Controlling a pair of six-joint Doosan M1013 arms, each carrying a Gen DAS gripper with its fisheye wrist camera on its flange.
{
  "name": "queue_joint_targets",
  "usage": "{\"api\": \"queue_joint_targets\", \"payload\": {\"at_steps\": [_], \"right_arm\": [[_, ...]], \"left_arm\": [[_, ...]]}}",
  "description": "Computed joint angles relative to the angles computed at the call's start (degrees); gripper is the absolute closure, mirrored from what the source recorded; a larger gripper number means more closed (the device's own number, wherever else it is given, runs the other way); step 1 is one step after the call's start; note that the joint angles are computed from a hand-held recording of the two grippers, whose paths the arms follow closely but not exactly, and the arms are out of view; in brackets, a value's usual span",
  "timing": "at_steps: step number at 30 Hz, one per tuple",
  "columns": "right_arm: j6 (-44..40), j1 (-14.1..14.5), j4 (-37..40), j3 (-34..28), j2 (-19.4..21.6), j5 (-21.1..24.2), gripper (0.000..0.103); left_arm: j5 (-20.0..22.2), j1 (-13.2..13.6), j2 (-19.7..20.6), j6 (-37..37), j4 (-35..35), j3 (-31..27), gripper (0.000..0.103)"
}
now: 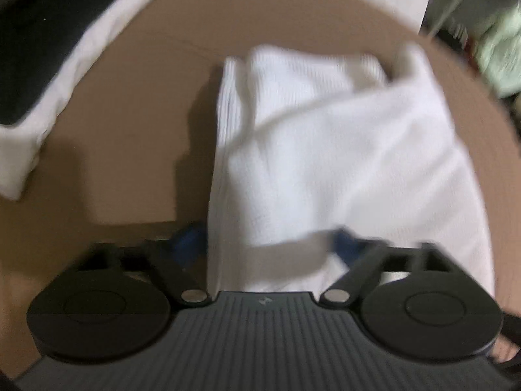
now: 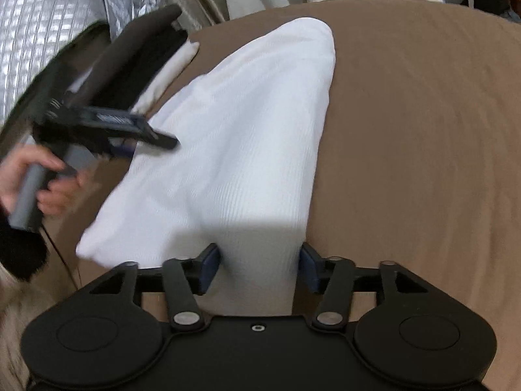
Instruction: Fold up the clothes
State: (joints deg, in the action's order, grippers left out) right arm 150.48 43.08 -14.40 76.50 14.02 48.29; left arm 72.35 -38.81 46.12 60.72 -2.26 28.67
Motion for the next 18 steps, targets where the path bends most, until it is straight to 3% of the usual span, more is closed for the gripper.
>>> {"api": "queue_joint_targets", "payload": {"at_steps": [1, 3, 5, 8, 11, 13, 15, 18], "right_arm": [[-1.3, -0.6, 1.4, 0.3, 0.3, -0.9, 0.038], [-5.2, -1.7, 5.0, 0.8, 0.5, -1.6, 0.039], [-10.0, -1.7, 6.0, 1.1, 0.4, -2.0, 0.043], [-17.3, -1.6, 7.1, 1.5, 0.1, -2.0, 0.046], [-19.8, -2.2, 10.2, 2.0, -0.2, -2.0, 0.046], [-21.3, -2.5, 11.8, 1.8, -0.3, -1.4, 0.047], [-22.4, -2.7, 13.0, 1.7, -0.4, -0.9, 0.047], [-22.8, -2.6, 12.9, 1.8, -0.6, -0.7, 0.048]], "left_arm": [[-5.3, 0.2, -1.9, -0.7, 0.0, 4.1, 0.07], [-9.3, 0.6, -3.5, -3.2, 0.9, 6.7, 0.076], [-13.8, 0.6, -5.5, -5.7, 3.5, 10.1, 0.077], [-16.0, -0.1, -7.0, -8.0, 10.7, 12.6, 0.076], [-14.9, 0.5, -5.9, -6.7, 9.9, 11.1, 0.074], [-13.1, -0.2, -5.2, -7.0, 14.2, 10.1, 0.071], [-14.5, -0.5, -6.1, -11.2, 17.3, 11.4, 0.071], [-23.8, 0.5, -9.9, -18.4, 16.3, 17.6, 0.074]]}}
